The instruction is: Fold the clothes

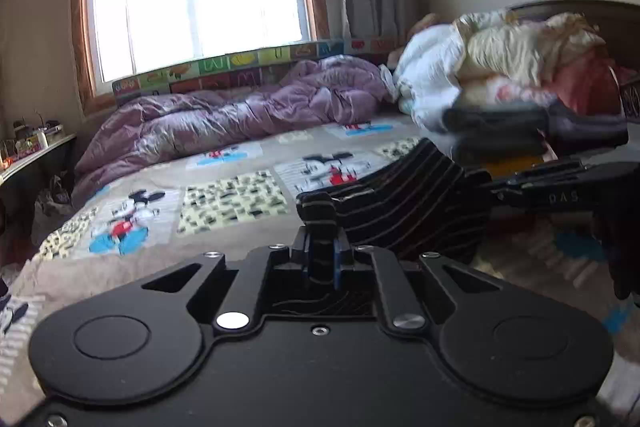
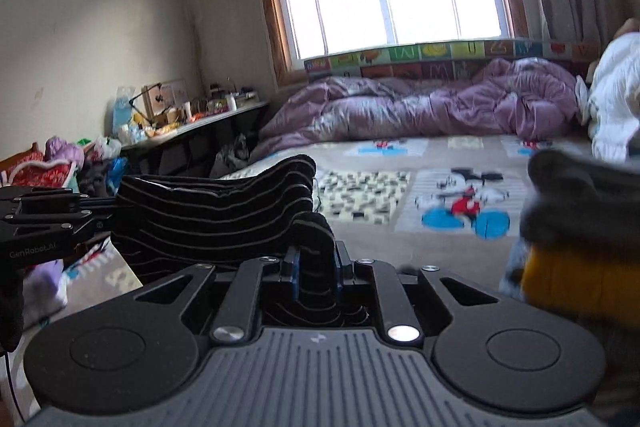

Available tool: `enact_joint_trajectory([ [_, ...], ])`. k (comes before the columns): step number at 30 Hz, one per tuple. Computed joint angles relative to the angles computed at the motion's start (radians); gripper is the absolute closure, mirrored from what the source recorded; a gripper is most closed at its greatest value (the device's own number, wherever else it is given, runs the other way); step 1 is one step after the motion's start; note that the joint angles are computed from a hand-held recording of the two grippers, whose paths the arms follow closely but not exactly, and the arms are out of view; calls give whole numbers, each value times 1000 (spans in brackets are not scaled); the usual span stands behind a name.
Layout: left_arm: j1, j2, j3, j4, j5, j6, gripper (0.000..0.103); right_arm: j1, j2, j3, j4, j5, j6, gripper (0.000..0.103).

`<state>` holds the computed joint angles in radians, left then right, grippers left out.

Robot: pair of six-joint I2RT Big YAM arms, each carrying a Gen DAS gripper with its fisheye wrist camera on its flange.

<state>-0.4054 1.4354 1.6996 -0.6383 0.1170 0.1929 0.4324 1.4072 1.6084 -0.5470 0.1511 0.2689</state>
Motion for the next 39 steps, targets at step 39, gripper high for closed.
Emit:
enact_joint_trajectory([
  [39,-145,-475,-530,-269,-10,-256,56,505,-366,-461,-305,179,538,63],
])
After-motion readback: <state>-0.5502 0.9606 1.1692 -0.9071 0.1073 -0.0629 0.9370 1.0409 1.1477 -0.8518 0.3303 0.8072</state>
